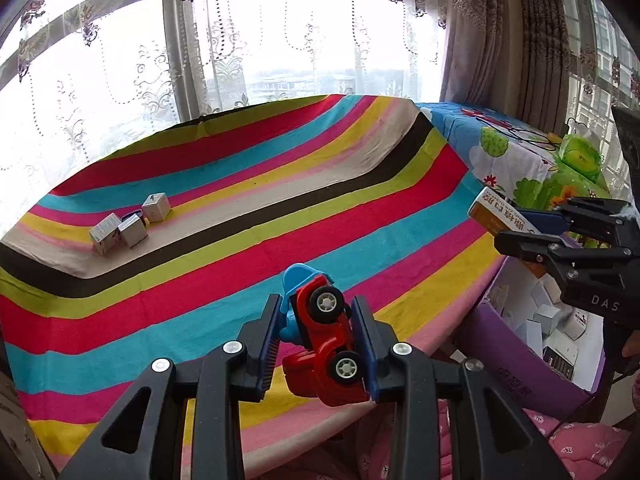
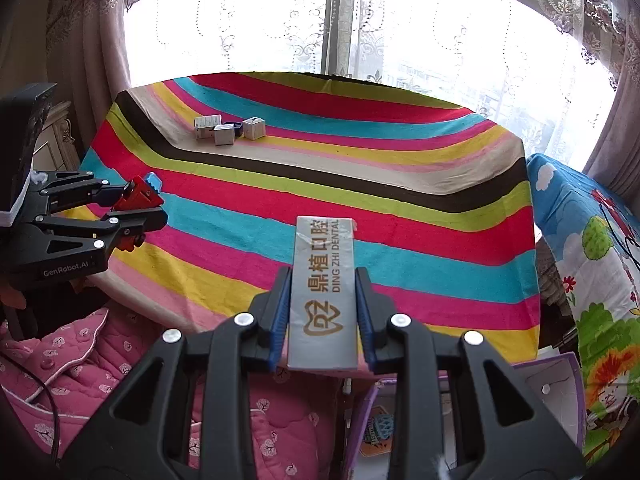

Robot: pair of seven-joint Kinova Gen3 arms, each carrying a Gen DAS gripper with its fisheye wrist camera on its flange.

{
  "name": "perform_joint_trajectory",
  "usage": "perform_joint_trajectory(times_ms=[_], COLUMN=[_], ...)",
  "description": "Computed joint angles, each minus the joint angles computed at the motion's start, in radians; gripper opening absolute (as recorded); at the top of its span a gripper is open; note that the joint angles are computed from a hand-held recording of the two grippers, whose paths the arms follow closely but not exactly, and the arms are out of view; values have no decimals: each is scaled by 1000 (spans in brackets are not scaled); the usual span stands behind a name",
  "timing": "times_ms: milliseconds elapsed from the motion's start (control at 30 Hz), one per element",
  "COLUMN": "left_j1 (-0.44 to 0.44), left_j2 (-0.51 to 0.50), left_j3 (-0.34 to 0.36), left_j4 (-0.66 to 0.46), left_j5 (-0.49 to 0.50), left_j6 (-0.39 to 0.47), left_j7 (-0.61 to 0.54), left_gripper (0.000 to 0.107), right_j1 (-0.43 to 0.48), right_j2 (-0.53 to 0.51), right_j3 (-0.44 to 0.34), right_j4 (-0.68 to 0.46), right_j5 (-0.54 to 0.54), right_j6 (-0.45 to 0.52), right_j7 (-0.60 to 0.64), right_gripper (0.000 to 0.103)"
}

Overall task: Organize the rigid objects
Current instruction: 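Carry the red toy car and dental box toward the storage box, then open both grippers to drop the car and dental box into the storage box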

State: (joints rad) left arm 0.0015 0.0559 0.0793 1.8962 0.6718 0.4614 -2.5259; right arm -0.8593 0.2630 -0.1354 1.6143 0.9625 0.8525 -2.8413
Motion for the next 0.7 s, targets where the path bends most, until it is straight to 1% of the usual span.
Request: perform_joint_trajectory(times_ms=[67,200,333,467,600,667,700], left_j1=[27,82,157,239,280,278,256], left_j2=[-2,25,90,161,217,235,248], left_j3=[23,61,109,154,198,223,249], left_j4=[-7,-60,-137,-208,-259,-264,-268], left_j5=[-10,-31,-103,-191,-204,-169,-140], left_j6=[-5,59,119,163,211,222,241], left_j7=[-10,-10,37,96,105,71,42], left_gripper=[36,36,36,36,36,36,36], right_j1=[-9,-1,27,75,125,145,154], right_j2=[-30,-93,-155,-217,-261,-281,-290], right_j3=[4,-23,-69,-113,-147,-162,-169], right_j4=[42,124,212,306,378,402,411], right_j5=[18,42,42,4,-59,-91,-105], right_j6=[25,101,178,229,271,297,307], right_j7=[-51,-162,-266,-358,-420,-440,-446], right_gripper=[34,34,34,34,34,34,34])
